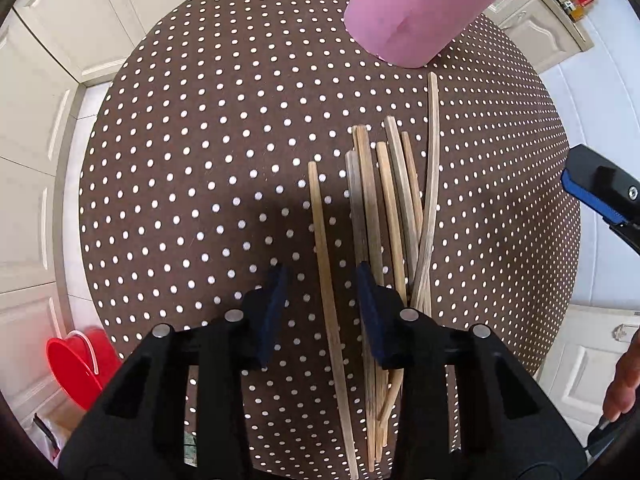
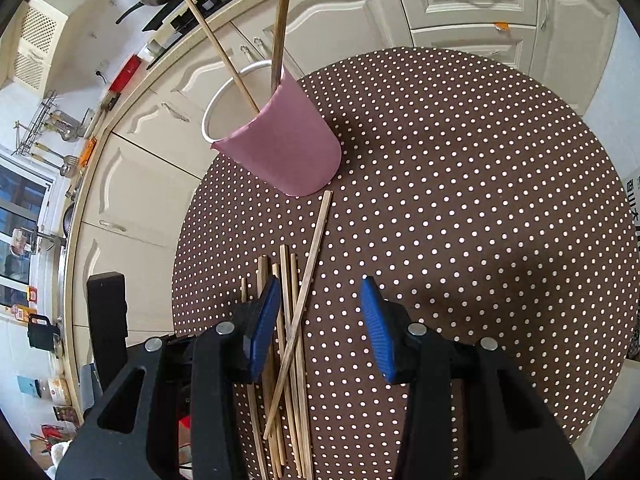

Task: Organize utensils
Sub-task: 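Open both tools and move them back down to the chopstick pile, then grasp a chopstick with the left tool while the right tool grasps another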

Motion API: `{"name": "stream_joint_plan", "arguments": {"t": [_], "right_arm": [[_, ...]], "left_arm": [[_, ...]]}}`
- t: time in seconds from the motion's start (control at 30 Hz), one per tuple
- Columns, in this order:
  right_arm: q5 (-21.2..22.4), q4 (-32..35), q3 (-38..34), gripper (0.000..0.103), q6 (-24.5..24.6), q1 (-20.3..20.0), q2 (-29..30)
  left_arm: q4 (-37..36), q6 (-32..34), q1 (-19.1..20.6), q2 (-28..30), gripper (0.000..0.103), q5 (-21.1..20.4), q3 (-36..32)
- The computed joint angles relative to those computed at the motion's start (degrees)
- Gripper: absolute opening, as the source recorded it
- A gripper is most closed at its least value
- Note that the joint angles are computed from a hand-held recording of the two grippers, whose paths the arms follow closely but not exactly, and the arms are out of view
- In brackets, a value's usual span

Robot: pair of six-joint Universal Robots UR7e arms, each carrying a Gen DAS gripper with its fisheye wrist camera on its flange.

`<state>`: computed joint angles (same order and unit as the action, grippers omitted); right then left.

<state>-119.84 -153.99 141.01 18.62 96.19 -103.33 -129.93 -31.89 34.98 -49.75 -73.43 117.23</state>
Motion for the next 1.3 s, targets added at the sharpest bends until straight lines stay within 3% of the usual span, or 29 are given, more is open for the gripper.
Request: {"name": "stream_joint_plan", "arguments": {"t": [0.03,0.07,0.23,0.6,0.97,1.13,1.3], "right_arm": [[0.4,0.1,-0.2,0.04,-0.1,-0.3,0.4],[0.7,0.2,-0.5,0.04,-0.1,-0.6,0.9],[2.4,0.0,-1.8,0.04,0.5,-2.1,3.8],[4.3,1.8,-6.7,0.037,3.1,-4.7,12.2],[-0.1,2.2,-10.0,0.021,4.8,-5.0,18.3],[-3.5,2.0,-11.7,0.009,4.9,-3.1,21.9],[-2.6,0.2,-10.8,0.006,4.2,-3.4,22.0]], "left_arm": [[0.2,-0.1,0.0,0.2,0.02,0.5,-0.2],[1.1,-0.2,-0.1,0.6,0.015,1.2,-0.7],[0.0,0.3,0.8,0.7,0.006,1.0,-1.2],[-1.0,4.3,4.2,-0.8,0.006,1.7,-4.7],[-0.2,5.7,5.2,-1.1,0.006,2.5,-6.3],[-0.1,5.9,4.6,-2.0,0.006,2.5,-5.8],[-0.9,6.2,3.9,-2.0,0.006,3.1,-5.9]]}}
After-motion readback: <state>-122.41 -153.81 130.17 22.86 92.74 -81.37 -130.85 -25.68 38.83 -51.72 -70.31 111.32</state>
